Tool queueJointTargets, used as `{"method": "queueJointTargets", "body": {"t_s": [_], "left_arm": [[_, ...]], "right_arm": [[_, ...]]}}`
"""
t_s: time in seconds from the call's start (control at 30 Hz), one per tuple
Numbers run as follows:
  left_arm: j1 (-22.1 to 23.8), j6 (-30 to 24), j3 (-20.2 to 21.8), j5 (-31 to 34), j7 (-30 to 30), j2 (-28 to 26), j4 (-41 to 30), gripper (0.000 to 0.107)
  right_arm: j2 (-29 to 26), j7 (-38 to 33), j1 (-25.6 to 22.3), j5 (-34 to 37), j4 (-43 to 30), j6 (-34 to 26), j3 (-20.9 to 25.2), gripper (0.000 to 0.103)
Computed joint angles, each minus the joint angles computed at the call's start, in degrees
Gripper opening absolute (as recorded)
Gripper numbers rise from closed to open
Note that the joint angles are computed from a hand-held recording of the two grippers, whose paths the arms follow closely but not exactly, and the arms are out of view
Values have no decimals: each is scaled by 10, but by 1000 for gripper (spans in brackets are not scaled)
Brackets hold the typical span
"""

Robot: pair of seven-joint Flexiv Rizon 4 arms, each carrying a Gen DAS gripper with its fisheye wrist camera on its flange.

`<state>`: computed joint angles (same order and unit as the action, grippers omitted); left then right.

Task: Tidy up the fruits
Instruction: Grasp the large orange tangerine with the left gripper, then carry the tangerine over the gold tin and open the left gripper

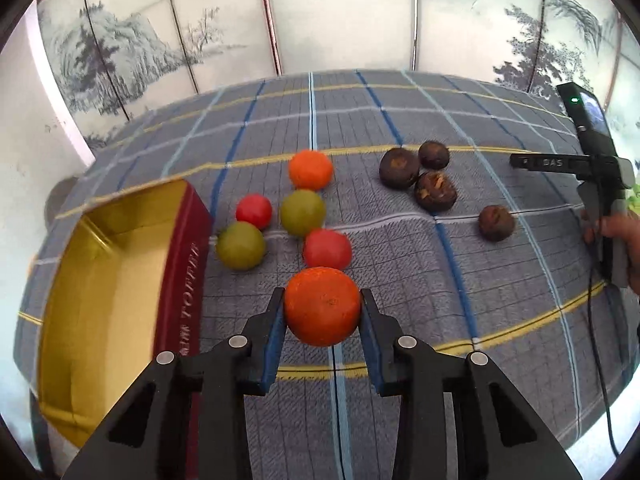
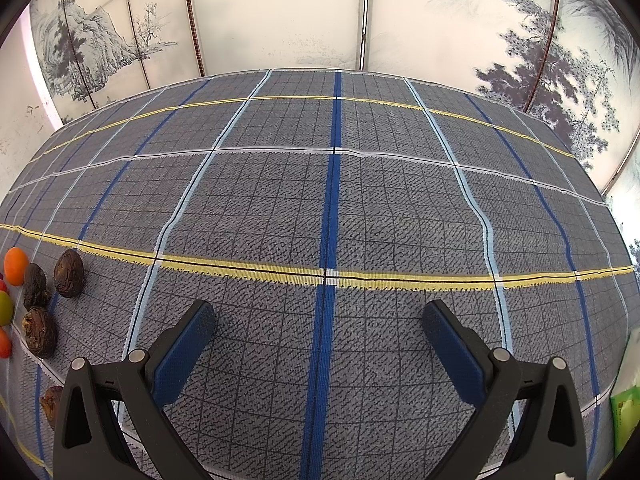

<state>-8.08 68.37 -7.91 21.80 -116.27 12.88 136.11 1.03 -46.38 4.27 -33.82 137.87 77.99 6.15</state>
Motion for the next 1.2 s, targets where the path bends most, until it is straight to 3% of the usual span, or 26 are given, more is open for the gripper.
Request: {"method": "queueJointTargets", "body": {"t_s": [0.27,0.43,0.7,1.0,1.2], "left_arm": [[0,-25,-15,11,0,60,9,36],[7,-39,-15,5,10,93,20,36],[25,-57,-1,-15,43,134,37,36],[74,-75,29,-19,112,157,43,36],[131,-66,39,5,144,138,35,36]], "right_arm": [[1,3,1,-1,0,-1,1,103],[7,40,-7,-30,10,-3,1,103],[56,94,-11,-42,44,-33,27,103],[76,123,-15,-48,57,-49,37,103],[76,123,-15,-49,57,-49,37,103]]}}
